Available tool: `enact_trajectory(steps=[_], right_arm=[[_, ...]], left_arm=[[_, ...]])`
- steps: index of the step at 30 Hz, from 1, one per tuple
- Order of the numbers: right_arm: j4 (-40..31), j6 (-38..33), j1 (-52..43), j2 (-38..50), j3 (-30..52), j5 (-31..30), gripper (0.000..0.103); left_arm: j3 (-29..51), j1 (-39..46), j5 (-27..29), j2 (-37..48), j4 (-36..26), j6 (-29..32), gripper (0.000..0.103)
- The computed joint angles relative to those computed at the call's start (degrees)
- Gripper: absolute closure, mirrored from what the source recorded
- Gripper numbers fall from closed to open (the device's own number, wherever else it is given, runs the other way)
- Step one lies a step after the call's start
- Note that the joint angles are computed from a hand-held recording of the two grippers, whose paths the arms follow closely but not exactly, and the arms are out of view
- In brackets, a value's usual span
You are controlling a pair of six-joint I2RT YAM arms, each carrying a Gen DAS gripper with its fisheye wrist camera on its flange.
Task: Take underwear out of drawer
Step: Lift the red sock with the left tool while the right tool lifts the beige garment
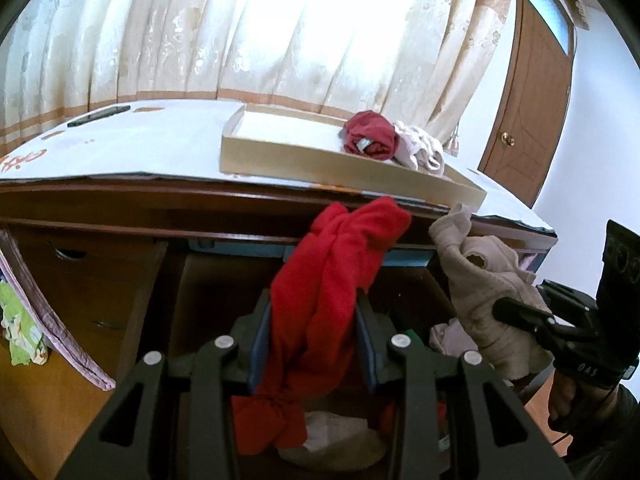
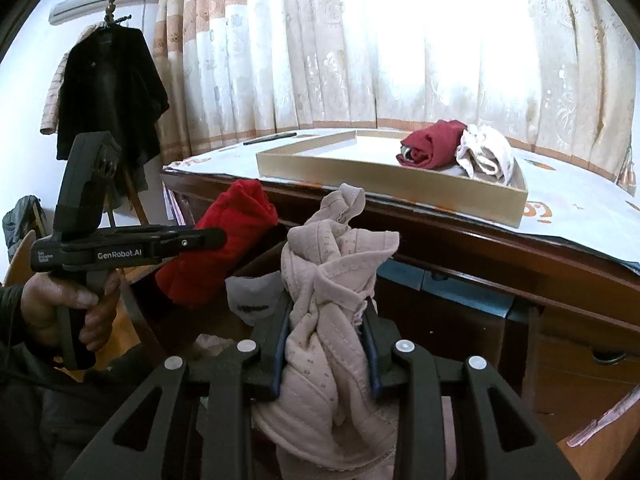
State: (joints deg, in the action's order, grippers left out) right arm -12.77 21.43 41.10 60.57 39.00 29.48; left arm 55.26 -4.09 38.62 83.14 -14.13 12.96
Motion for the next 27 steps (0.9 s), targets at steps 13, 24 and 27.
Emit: enact_trajectory(steps=[13, 24, 27], right_arm=[[2.86, -1.78, 1.85, -1.98, -0.94, 3.20, 0.070], [5.83, -4.38, 4.49, -4.23, -2.24, 6.33, 0.070], [6.76, -5.25, 5.58, -4.57, -2.46, 7.77, 0.070]], left_arm=[[-2.61, 0.25, 0.62, -3.29, 4.63, -0.38, 0.067], [-4.28, 0.65, 0.91, -4.82, 7.93, -1.14, 0.067], [-5.06, 0.62, 0.68, -5.73, 9.50, -1.34, 0.067]])
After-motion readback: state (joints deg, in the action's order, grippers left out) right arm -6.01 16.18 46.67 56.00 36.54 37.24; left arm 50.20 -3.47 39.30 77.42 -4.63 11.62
